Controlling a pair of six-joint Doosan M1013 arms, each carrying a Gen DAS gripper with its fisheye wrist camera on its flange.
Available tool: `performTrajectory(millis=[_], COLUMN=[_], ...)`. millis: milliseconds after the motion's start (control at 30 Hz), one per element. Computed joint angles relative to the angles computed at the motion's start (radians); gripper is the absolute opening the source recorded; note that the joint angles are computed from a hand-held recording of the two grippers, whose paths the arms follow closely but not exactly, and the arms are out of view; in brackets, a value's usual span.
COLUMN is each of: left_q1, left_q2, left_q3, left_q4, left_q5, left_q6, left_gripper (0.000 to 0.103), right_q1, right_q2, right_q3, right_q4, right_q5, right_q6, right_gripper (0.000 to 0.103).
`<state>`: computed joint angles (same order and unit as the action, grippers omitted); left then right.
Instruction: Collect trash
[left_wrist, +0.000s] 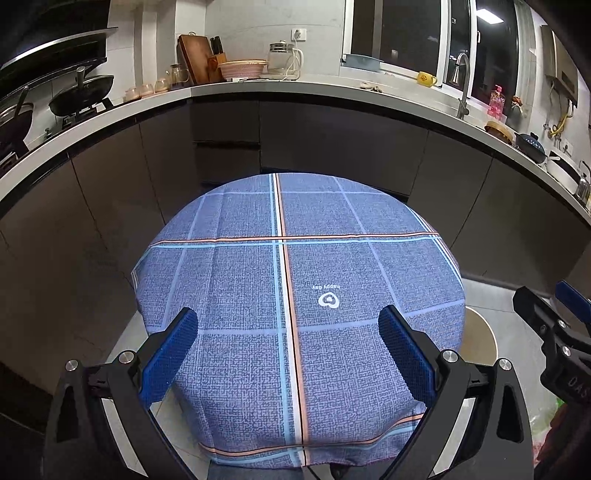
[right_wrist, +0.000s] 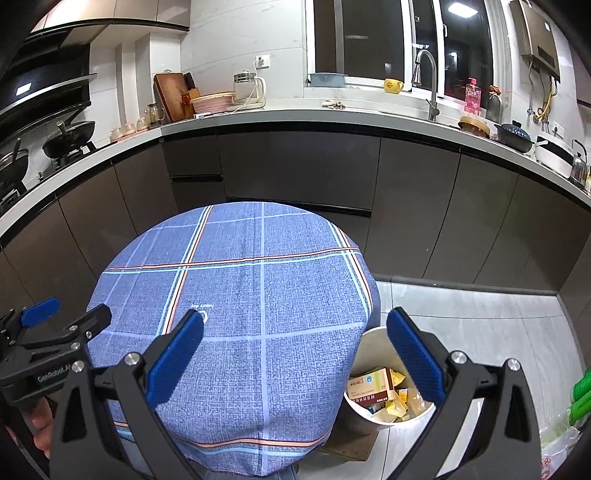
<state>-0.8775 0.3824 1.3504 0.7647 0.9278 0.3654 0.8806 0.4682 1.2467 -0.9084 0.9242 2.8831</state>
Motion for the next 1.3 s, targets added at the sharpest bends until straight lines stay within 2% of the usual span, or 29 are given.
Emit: performTrajectory(millis=[1300], left_q1=[-0.006], left_q2=[0.006], left_q3=[-0.006], left_q4=[-0.015], left_q5=[-0.005], left_q6=[0.022], left_gripper=[0.095], right_q1=[-0.006], right_q2=[-0.005], right_q3=[0.015], right_q4=[0.015], right_q5=[-0.007], right_q6=[0.009], right_gripper=[0.1])
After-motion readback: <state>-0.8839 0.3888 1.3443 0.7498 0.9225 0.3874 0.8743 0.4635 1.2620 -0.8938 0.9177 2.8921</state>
